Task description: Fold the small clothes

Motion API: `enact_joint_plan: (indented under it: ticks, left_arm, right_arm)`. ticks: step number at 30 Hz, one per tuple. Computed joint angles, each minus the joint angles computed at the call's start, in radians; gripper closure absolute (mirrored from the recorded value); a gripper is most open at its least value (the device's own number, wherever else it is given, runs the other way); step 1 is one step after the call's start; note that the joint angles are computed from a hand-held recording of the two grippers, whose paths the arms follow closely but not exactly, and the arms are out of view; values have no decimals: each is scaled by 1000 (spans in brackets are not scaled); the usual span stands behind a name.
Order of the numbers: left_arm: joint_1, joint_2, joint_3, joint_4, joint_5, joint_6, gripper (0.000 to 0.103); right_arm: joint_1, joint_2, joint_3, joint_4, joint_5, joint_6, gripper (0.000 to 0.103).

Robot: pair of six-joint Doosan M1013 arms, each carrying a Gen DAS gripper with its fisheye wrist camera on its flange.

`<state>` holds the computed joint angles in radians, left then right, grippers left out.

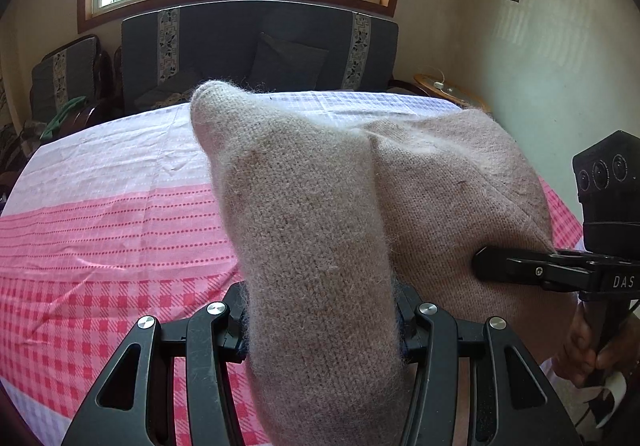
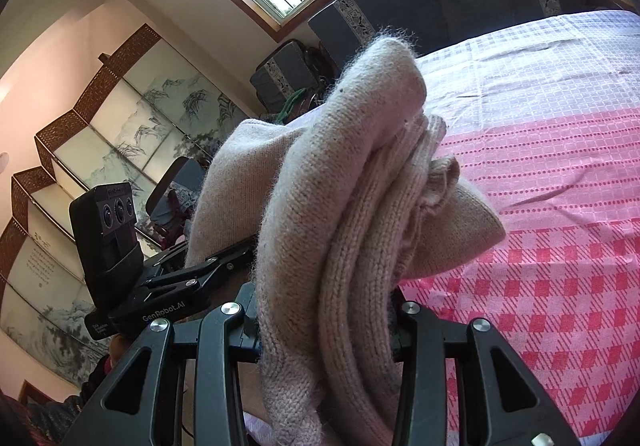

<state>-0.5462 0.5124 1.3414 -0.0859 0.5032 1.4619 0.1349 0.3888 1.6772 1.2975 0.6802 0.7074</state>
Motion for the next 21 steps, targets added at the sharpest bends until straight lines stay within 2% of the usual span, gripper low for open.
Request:
enact_joint_plan:
  ticks: [21]
  left_arm:
    - [0, -16, 43, 23, 3, -30, 51]
  right_arm:
    - [25, 25, -43, -64, 2, 87, 67]
